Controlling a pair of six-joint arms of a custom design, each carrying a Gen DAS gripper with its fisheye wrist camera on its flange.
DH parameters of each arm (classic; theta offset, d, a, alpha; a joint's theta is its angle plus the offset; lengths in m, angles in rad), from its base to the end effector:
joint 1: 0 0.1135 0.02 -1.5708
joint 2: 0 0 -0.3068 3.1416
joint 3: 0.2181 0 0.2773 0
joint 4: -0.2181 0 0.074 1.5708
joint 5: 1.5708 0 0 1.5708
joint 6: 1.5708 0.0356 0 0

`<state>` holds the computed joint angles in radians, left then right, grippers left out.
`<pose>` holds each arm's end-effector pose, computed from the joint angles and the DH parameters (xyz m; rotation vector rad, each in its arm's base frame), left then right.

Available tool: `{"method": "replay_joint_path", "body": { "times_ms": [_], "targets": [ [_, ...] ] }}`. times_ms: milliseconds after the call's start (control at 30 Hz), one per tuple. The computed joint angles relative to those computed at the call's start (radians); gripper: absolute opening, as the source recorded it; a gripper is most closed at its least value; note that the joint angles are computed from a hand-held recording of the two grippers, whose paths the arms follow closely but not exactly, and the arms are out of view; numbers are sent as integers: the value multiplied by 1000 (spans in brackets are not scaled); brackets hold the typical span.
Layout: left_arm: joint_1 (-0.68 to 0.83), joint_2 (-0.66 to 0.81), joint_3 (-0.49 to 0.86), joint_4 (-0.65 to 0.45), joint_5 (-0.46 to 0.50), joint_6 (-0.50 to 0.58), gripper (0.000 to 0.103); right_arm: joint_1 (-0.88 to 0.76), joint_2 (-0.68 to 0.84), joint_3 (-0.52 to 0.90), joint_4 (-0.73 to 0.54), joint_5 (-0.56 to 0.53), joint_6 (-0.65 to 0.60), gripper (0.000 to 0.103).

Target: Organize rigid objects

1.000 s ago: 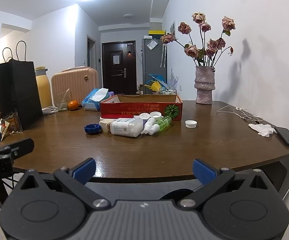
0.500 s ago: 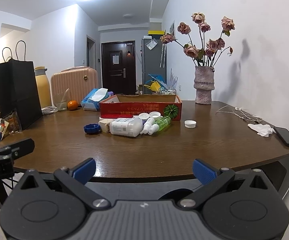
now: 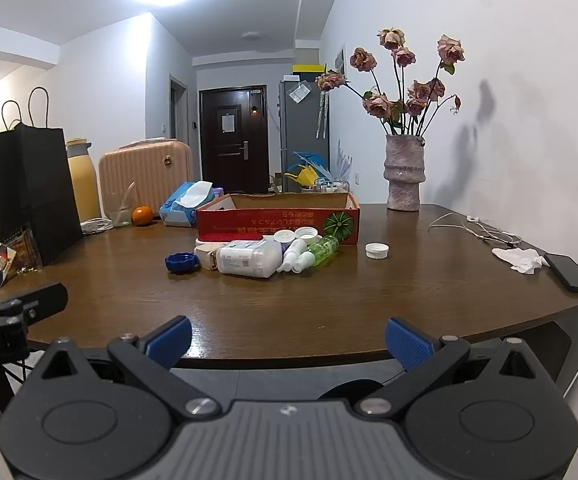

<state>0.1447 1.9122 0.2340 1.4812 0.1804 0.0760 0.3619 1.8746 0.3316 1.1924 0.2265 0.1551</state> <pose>0.2585 0.0312 0.1057 0.0700 1.7632 0.0007 0.2660 0.0921 0.1000 -0.0460 1.9137 0.1312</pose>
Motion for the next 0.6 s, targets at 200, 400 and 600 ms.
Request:
{"method": "replay_joint_path", "body": {
  "times_ms": [200,400,600],
  "targets": [
    [7,4,4,-3,7,3,103,0,4,2,0,4,4,103],
    [19,10,7,-6,19,8,103,1,3,3,-3,-6,-7,103],
    [14,9,6,-4,14,8,103,0,6,2,3,-3,-6,103]
  ]
}}
